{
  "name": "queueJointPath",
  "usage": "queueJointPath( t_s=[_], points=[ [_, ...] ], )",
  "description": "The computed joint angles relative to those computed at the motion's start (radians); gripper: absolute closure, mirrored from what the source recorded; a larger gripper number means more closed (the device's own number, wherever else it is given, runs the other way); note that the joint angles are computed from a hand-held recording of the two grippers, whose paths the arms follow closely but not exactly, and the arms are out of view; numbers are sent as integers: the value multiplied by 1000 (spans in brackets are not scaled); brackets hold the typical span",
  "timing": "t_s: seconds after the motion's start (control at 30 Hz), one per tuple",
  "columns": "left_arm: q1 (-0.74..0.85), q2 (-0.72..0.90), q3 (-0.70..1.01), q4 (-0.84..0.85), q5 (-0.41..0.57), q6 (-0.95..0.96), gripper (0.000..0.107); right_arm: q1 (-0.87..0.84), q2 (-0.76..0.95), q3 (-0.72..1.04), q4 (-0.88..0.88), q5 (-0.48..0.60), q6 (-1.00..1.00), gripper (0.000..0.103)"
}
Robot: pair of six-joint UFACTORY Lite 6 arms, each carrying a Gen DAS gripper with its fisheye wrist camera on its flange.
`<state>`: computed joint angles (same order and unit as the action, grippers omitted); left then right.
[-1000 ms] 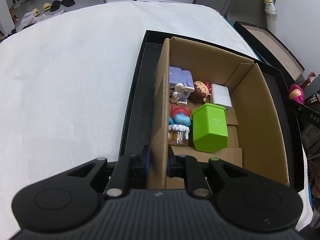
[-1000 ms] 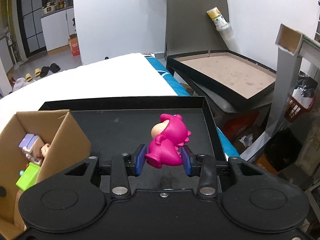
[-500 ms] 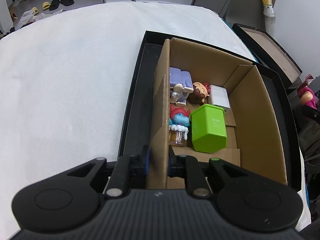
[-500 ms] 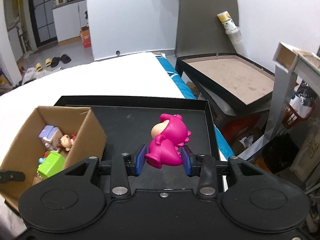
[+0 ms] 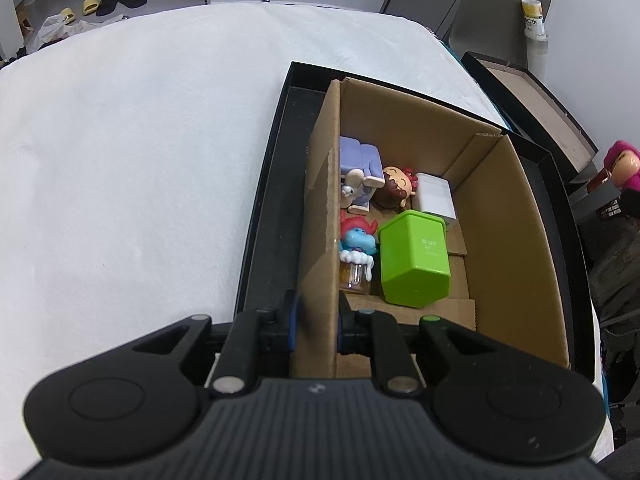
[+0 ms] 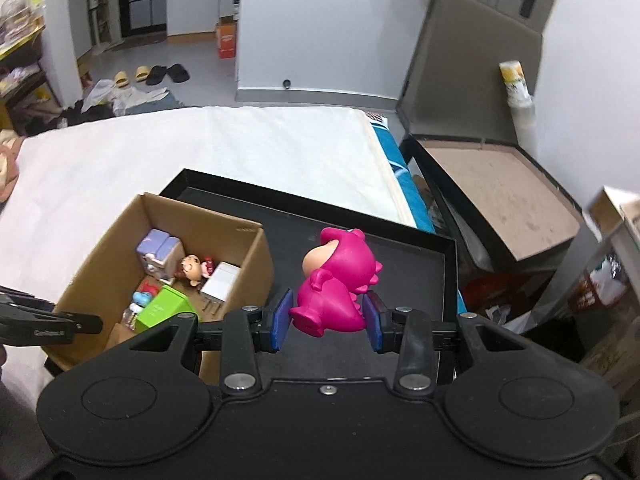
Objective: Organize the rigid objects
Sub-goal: 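Carry the pink pig into the box and open the right gripper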
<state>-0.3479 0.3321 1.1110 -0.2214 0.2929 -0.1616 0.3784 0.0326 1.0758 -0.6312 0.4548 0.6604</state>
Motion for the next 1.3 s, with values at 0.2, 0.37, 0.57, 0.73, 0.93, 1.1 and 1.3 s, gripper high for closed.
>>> queueJointPath(
  t_s=[0.2,0.37,0.57,0.73,0.93,1.1,1.3],
  points=[
    [9,3,3,-66,2,61,90,69,60,132,60,101,-99,65],
    [21,-1,-12,-142,-10,134,89,122,129,244,120,173,-174,65],
    [26,-5,-16,-200,-7,194,89,167,248,388,193,258,-225,65],
    [32,0,-13,-244,-2,241,88,174,331,485,254,310,-235,65],
    [51,5,-16,-332,1,338,87,182,427,588,299,373,-240,65],
    [57,5,-18,-356,-2,363,87,185,487,655,330,406,-236,52],
    [52,-4,-32,-360,-13,376,87,150,455,632,395,398,-229,48]
  ],
)
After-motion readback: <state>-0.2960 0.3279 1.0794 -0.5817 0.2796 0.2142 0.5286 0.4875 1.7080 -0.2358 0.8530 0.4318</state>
